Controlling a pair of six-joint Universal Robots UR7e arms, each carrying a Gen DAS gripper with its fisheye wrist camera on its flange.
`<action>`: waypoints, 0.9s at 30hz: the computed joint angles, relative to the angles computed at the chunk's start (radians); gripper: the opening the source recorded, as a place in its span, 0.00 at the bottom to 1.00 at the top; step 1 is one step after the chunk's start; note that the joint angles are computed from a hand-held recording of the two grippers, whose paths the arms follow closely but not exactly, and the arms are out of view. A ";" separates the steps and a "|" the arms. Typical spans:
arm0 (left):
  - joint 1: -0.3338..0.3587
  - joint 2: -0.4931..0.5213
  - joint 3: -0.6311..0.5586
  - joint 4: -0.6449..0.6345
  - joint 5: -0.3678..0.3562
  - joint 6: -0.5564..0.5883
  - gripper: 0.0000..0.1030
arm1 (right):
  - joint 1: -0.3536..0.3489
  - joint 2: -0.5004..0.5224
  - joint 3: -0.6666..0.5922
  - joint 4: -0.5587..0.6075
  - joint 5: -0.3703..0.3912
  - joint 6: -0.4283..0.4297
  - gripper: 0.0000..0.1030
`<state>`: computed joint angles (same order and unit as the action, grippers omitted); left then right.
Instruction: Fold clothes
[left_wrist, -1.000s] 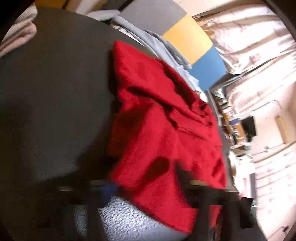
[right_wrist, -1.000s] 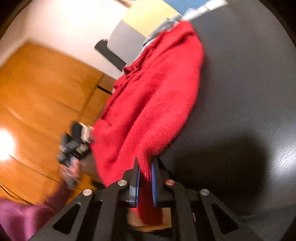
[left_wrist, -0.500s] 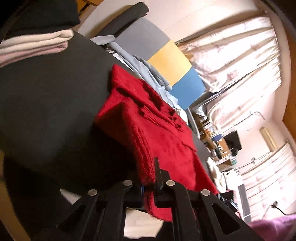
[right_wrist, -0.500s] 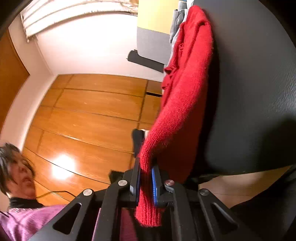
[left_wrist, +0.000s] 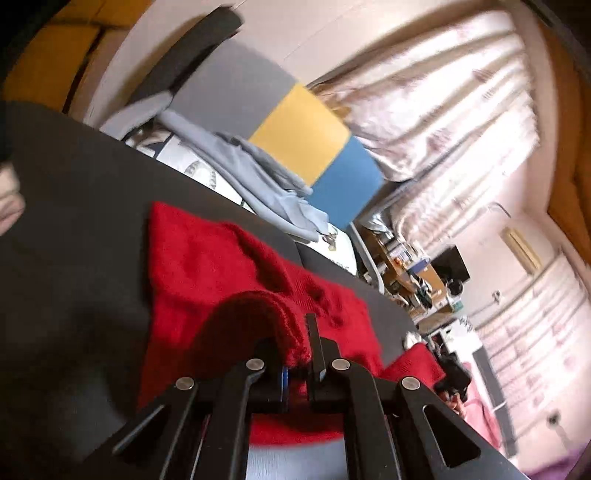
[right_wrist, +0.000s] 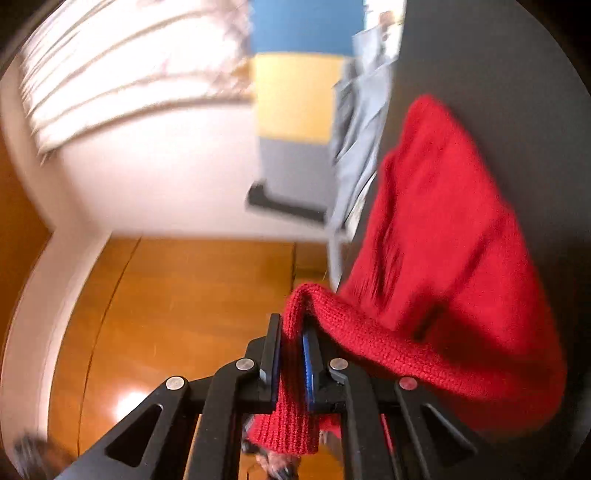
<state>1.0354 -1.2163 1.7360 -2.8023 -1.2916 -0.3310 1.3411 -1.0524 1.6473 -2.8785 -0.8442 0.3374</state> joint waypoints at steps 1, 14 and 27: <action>0.021 0.052 -0.062 0.008 0.008 -0.020 0.06 | 0.005 0.034 -0.042 -0.025 -0.053 0.062 0.07; 0.176 0.286 -0.346 0.205 -0.066 -0.191 0.59 | 0.072 0.093 -0.297 0.427 -0.393 -0.093 0.34; 0.112 0.348 -0.530 0.377 -0.046 -0.111 0.06 | 0.126 0.222 -0.544 0.542 -0.213 -0.109 0.08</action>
<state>1.1478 -0.8681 1.2056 -2.4256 -1.3377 -0.4417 1.4671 -0.8305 1.1036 -2.3362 -1.0576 0.2285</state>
